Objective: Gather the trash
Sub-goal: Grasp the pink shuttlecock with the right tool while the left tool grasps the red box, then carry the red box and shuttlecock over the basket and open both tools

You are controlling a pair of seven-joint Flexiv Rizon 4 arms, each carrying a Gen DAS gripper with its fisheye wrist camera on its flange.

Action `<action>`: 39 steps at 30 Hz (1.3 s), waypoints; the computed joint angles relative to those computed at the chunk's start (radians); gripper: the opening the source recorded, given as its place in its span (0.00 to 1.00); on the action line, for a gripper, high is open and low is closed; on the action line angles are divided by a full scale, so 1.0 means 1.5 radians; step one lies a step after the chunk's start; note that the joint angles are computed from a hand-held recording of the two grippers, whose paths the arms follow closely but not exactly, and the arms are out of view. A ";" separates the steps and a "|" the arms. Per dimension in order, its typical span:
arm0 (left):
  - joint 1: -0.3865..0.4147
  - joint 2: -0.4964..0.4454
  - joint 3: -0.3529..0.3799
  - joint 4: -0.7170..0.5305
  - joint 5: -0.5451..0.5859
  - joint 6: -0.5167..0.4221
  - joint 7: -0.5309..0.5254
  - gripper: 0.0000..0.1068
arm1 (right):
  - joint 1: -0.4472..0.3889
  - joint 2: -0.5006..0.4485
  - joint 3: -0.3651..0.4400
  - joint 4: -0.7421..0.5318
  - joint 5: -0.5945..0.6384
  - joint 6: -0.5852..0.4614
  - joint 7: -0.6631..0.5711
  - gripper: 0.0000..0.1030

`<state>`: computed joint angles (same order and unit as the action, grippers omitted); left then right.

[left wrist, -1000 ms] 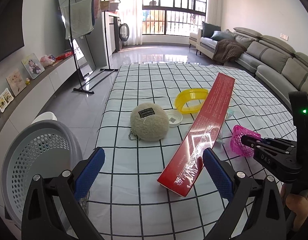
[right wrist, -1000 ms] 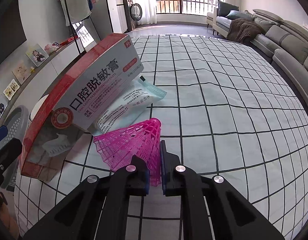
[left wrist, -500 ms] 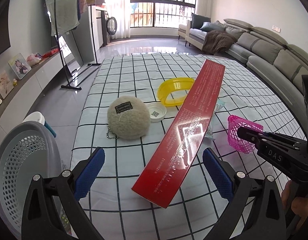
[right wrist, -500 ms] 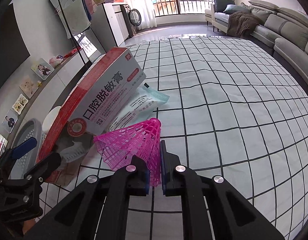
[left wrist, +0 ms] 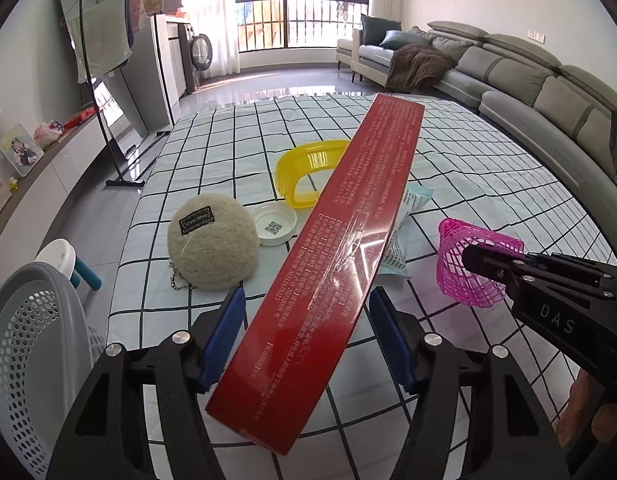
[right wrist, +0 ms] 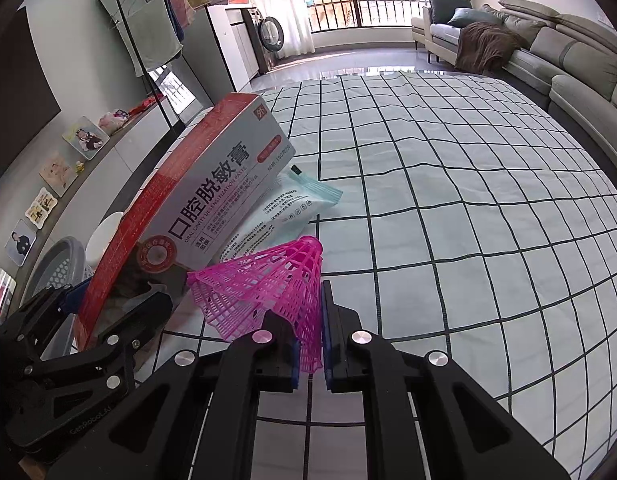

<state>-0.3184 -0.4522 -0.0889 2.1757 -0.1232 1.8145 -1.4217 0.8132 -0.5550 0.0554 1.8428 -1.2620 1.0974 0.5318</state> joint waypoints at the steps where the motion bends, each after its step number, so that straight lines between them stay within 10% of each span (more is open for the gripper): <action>1: 0.016 0.001 -0.017 0.002 0.004 0.000 0.001 0.52 | -0.001 0.000 0.000 0.001 0.000 0.001 0.002 0.08; 12: 0.081 0.032 -0.083 0.045 0.055 0.033 -0.012 0.33 | -0.009 0.016 0.003 0.019 -0.035 0.003 0.040 0.08; 39: 0.206 0.111 -0.127 0.110 0.170 0.096 -0.119 0.32 | 0.000 0.007 0.013 -0.016 -0.086 -0.003 0.058 0.08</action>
<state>-0.0088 -0.2859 -0.2799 2.3409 0.1321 1.9591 -1.6000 0.8126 -0.5437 0.0754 1.8192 -1.3903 1.0926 0.6182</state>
